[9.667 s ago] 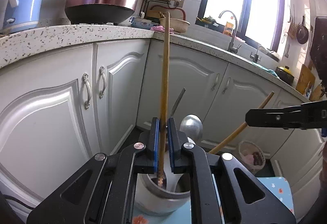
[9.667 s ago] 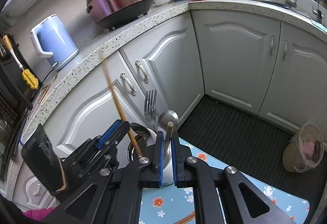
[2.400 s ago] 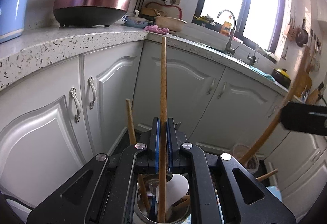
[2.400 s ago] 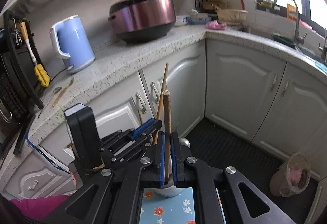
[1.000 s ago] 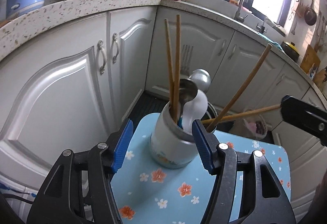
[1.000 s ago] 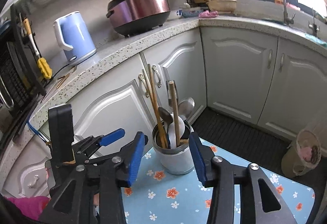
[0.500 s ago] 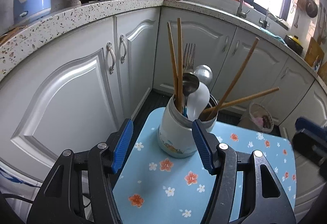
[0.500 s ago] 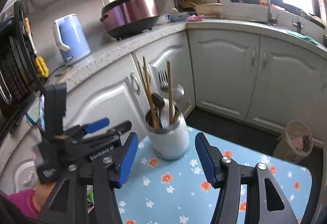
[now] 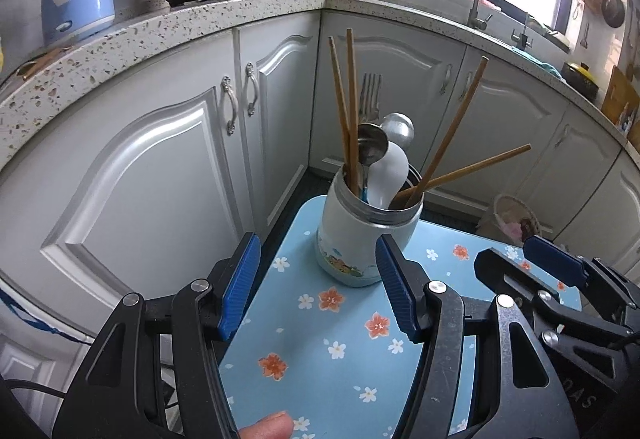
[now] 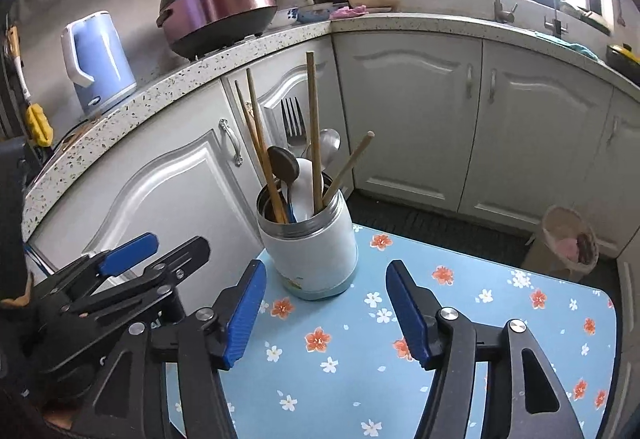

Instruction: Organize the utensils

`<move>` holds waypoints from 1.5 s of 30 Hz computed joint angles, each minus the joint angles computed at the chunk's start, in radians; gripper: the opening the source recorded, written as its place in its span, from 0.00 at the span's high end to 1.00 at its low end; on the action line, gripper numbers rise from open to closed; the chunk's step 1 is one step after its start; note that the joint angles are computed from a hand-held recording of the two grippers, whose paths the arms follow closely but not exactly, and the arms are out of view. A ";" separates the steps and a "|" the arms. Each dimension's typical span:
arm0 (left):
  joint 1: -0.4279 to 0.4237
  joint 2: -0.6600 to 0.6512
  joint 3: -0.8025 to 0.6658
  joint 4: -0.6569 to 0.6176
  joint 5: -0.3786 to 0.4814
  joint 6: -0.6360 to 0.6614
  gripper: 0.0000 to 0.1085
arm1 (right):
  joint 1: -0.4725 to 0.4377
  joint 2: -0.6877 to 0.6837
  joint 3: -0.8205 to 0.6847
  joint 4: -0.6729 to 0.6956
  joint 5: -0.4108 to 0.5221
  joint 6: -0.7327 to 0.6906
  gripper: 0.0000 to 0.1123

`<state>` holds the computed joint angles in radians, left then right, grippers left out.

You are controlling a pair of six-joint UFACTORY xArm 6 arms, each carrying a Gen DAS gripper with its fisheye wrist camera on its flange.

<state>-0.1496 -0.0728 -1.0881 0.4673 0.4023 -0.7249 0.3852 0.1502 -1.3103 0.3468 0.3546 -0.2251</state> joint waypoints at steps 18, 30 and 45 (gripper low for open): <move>0.022 -0.042 0.014 0.066 0.043 -0.068 0.45 | -0.016 0.001 -0.017 -0.046 0.017 0.048 0.42; 0.010 -0.053 0.011 0.103 0.066 -0.095 0.45 | -0.006 -0.001 -0.020 -0.027 0.029 0.029 0.42; 0.003 -0.056 0.008 0.122 0.082 -0.113 0.45 | 0.000 0.002 -0.025 -0.019 0.043 0.009 0.41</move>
